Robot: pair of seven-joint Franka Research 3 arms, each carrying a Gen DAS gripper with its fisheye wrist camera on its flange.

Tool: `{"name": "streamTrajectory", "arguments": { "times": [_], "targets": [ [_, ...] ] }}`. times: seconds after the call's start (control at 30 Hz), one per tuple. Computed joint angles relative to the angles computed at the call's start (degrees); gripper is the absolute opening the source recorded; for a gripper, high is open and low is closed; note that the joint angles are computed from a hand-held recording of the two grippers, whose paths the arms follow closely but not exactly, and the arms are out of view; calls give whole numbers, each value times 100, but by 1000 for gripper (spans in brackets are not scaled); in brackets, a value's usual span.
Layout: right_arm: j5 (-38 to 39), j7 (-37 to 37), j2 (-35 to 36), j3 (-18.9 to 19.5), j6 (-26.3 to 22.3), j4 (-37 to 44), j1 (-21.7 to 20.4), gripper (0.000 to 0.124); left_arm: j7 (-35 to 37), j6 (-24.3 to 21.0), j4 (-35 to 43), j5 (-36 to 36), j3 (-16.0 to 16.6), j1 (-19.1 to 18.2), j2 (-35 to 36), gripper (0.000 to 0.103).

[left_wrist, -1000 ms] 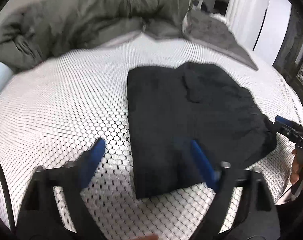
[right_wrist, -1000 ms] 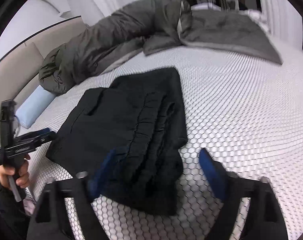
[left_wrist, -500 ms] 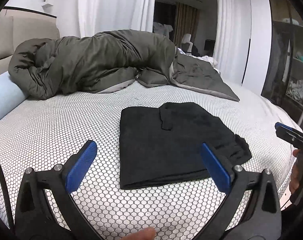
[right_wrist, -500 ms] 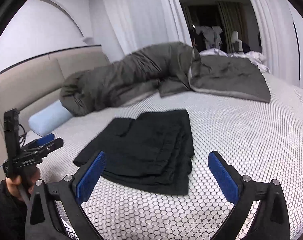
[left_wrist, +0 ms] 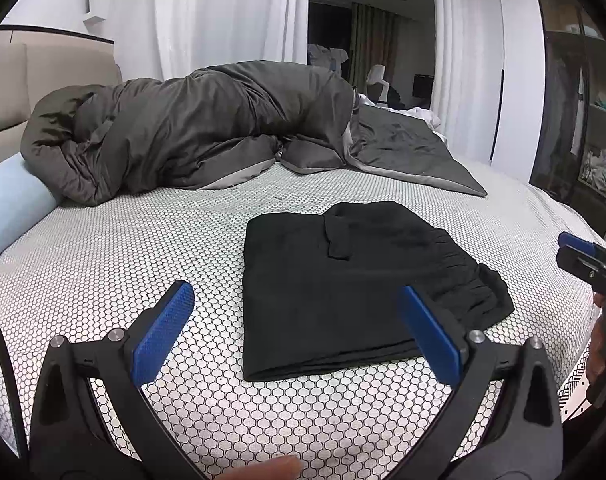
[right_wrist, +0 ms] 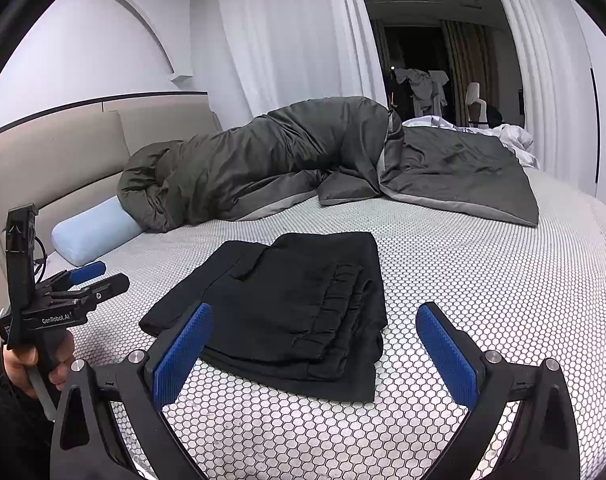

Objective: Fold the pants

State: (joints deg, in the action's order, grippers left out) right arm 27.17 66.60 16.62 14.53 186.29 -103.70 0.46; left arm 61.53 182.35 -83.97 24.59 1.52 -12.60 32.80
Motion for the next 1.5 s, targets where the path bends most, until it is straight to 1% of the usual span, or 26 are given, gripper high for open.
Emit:
{"name": "streamTrajectory", "arguments": {
  "times": [0.1, 0.23, 0.3, 0.33, 0.37, 0.43, 0.53, 0.6, 0.7, 0.83, 0.9, 0.97, 1.03, 1.07, 1.13, 1.17, 1.2, 1.27, 1.33, 1.37, 1.47, 1.5],
  "targets": [
    [-27, 33, 17, -72, -22, 25, 63, 103, -9, 61, -23, 34, 90, -68, -5, 102],
    [-67, 85, 21, -198, -41, 29, 176, 103, 63, 67, -31, 17, -6, 5, -10, 102],
    [-98, 105, 26, -254, -62, 39, 224, 103, 33, 85, -36, 12, 78, -61, -10, 102],
    [-111, 113, 30, -279, -69, 43, 248, 103, 107, 73, -33, 2, -50, 42, -8, 102],
    [-134, 146, 36, -357, -75, 51, 317, 103, 111, 76, -35, -9, -50, 39, -7, 102],
    [-139, 127, 40, -313, -95, 58, 273, 103, 55, 92, -45, -16, 68, -59, -13, 102],
    [-161, 130, 49, -353, -105, 65, 305, 103, 49, 106, -47, -26, 76, -66, -15, 102],
    [-178, 149, 55, -398, -129, 72, 350, 103, 13, 111, -46, -26, 145, -121, -14, 102],
    [-215, 179, 69, -492, -145, 84, 433, 103, 38, 120, -46, -27, 103, -86, -14, 102],
    [-236, 172, 81, -491, -133, 88, 433, 103, -36, 163, -45, -19, 248, -201, -9, 102],
    [-250, 178, 85, -505, -137, 90, 440, 103, -36, 167, -45, -19, 232, -189, -12, 102],
    [-256, 177, 84, -501, -137, 88, 436, 103, -81, 221, -34, -19, 316, -250, 6, 102],
    [-272, 203, 79, -547, -130, 79, 475, 103, -67, 223, -4, -25, 300, -235, 20, 102],
    [-245, 137, 72, -409, -118, 60, 348, 103, -43, 207, 11, -29, 253, -201, 26, 102],
    [-238, 124, 70, -400, -124, 57, 336, 103, -77, 222, -8, -33, 326, -257, 14, 102],
    [-228, 99, 72, -359, -125, 62, 298, 103, -45, 218, 2, -29, 271, -211, 19, 102],
    [-220, 82, 73, -339, -137, 65, 279, 103, -54, 227, -11, -33, 291, -224, 12, 102],
    [-217, 79, 73, -373, -139, 69, 310, 103, -2, 231, -21, -36, 195, -145, 9, 102],
    [-216, 59, 75, -378, -151, 74, 311, 103, -54, 242, -13, -48, 324, -249, 12, 102],
    [-222, 52, 78, -396, -129, 71, 328, 103, -29, 236, -3, -43, 288, -223, 14, 102],
    [-213, 10, 83, -354, -145, 77, 283, 103, -47, 266, -7, -32, 380, -298, 12, 102],
    [-235, 69, 78, -482, -147, 75, 395, 103, -24, 254, 5, -29, 343, -274, 17, 102]
  ]
}}
